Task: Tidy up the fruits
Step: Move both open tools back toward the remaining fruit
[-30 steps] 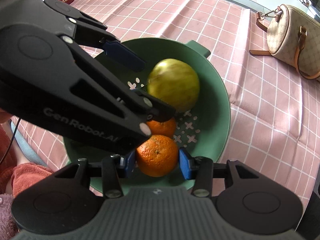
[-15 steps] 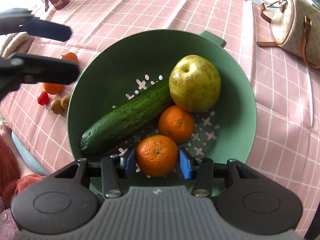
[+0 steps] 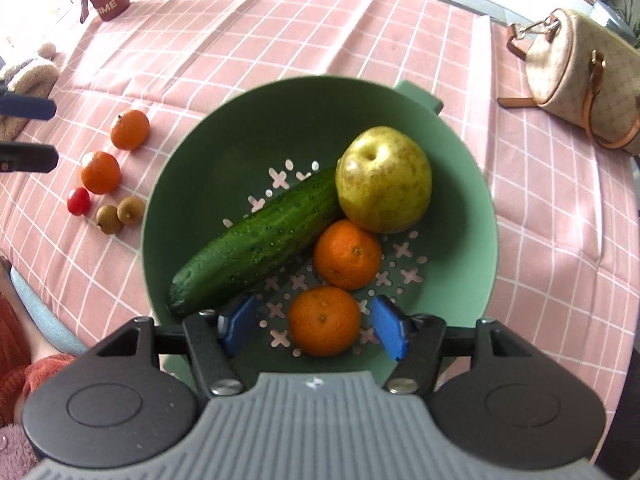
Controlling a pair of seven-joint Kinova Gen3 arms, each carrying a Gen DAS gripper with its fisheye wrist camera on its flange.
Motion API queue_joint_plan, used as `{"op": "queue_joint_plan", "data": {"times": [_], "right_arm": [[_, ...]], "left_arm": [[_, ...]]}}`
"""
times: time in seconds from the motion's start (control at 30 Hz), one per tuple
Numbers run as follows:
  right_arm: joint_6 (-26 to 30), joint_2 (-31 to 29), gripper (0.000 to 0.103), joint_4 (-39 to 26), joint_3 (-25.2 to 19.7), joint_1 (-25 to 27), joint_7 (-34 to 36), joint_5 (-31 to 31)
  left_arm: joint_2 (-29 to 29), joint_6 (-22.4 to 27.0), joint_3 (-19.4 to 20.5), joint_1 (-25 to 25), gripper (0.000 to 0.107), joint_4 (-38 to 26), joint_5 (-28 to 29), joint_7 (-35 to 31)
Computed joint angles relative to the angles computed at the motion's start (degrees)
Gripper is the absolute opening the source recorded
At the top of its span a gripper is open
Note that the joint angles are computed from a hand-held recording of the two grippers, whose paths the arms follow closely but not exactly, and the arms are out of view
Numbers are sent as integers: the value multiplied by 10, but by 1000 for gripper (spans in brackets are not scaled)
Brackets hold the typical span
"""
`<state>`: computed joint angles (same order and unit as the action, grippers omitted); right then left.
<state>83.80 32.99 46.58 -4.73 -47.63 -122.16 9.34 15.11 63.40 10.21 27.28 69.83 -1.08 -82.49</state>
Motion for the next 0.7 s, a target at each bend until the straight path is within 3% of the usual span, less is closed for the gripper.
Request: {"op": "queue_joint_plan", "data": {"times": [0.1, 0.27, 0.33, 0.53, 0.7], "right_arm": [[-8, -14, 61, -4, 7, -19, -23, 17], [-71, -38, 60, 3, 10, -65, -77, 60], [-97, -37, 51, 3, 9, -80, -101, 72], [-177, -25, 42, 22, 20, -134, -185, 118], [-256, -14, 36, 59, 25, -154, -262, 135]], "left_arm": [[-30, -20, -2, -14, 79, 34, 12, -3], [-75, -58, -3, -34, 72, 90, 19, 10], [-91, -70, -2, -44, 67, 112, 30, 8], [-131, -117, 4, -60, 57, 177, 36, 1], [-133, -147, 11, -59, 47, 213, 14, 12]]}}
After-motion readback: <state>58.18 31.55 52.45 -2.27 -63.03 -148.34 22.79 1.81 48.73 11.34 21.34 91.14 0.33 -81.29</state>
